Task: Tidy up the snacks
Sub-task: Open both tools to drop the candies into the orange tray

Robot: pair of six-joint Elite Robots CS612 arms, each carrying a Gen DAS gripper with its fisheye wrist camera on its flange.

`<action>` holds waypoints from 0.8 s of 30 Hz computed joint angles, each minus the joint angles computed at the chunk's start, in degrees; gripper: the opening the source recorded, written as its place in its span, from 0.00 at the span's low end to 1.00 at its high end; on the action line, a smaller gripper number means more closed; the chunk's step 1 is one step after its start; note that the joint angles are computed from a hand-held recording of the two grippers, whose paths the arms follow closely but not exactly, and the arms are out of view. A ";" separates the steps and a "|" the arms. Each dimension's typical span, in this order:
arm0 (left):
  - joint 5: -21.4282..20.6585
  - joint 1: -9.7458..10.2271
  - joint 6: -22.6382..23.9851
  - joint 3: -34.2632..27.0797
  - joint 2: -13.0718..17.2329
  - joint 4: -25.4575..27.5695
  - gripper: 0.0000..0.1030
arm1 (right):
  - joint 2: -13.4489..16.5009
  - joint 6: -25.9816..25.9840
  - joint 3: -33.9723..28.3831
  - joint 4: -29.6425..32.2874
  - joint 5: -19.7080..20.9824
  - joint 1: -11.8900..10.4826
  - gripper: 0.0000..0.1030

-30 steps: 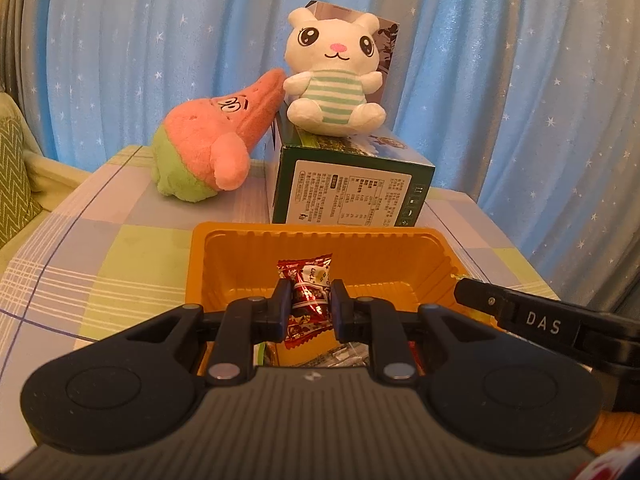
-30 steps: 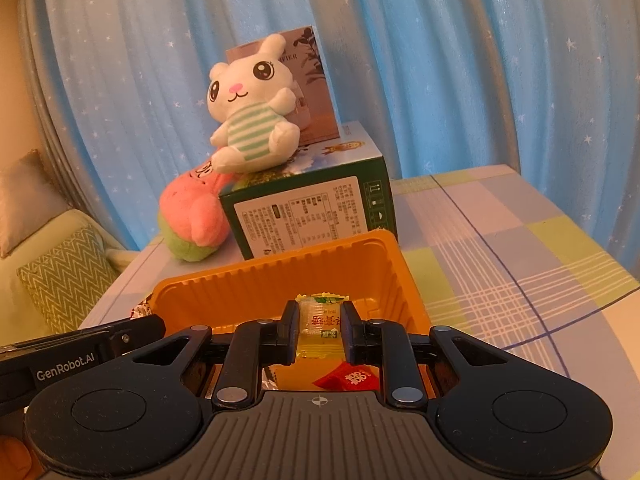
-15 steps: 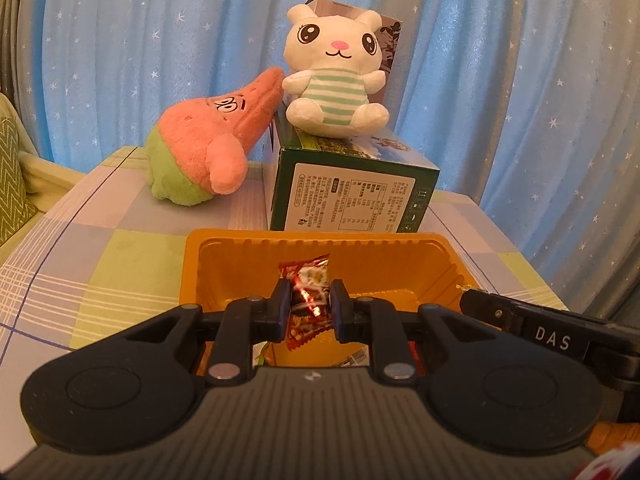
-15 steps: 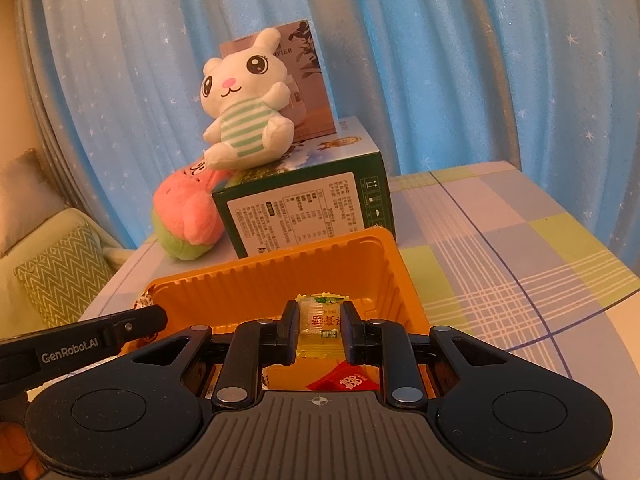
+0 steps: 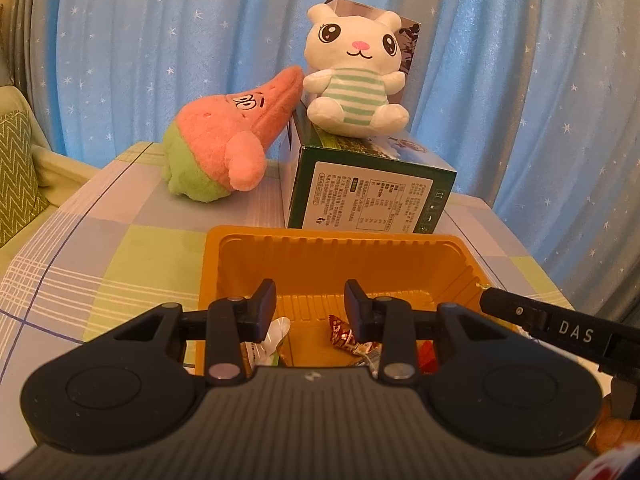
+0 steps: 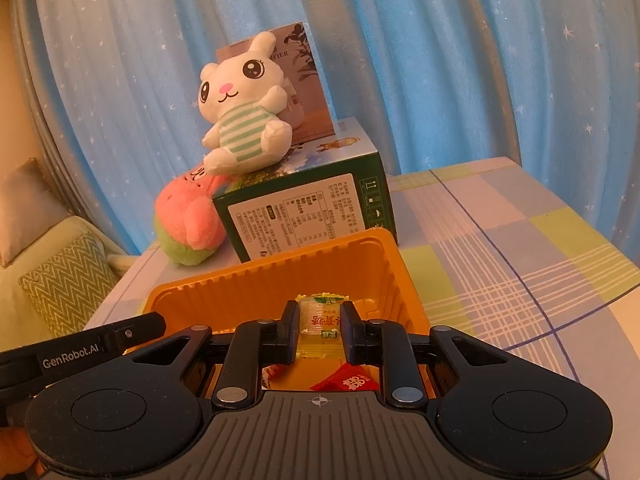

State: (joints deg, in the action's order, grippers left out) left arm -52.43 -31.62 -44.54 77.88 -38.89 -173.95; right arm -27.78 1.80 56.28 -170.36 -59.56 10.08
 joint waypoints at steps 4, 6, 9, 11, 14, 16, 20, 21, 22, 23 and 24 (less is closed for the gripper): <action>0.15 -0.03 0.17 -0.09 0.03 0.20 0.32 | 0.04 0.34 -0.04 -0.24 0.36 -0.06 0.21; 0.07 -0.03 -0.01 -0.08 0.01 0.27 0.32 | 0.10 0.59 -0.07 -0.48 0.49 -0.08 0.21; 0.00 -0.04 -0.10 -0.07 -0.01 0.55 0.32 | 0.18 1.07 -0.16 -0.68 0.79 -0.12 0.21; -0.08 -0.05 -0.04 0.00 0.00 0.37 0.33 | 0.26 1.30 -0.25 -0.83 1.14 -0.16 0.21; -0.05 -0.08 0.00 0.01 -0.01 0.57 0.33 | 0.31 1.73 -0.29 -0.90 1.90 -0.26 0.21; -0.11 -0.07 -0.06 0.01 -0.01 0.68 0.33 | 0.43 2.13 -0.47 -0.90 2.45 -0.34 0.21; -0.15 -0.05 -0.04 0.02 -0.03 0.82 0.33 | 1.05 3.12 -1.37 -0.01 5.38 -0.66 0.22; -0.12 -0.05 -0.02 0.00 -0.03 0.83 0.34 | 1.27 3.31 -1.66 0.40 6.36 -0.74 0.22; -0.08 -0.05 0.01 -0.02 -0.02 0.92 0.34 | 1.40 3.43 -1.83 0.75 6.59 -0.75 0.22; -0.06 -0.05 0.03 0.02 -0.02 0.96 0.36 | 1.46 3.54 -1.86 0.97 6.24 -0.72 0.32; -0.03 -0.05 0.00 0.09 -0.05 0.97 0.38 | 1.49 3.90 -1.88 1.21 5.82 -0.72 0.55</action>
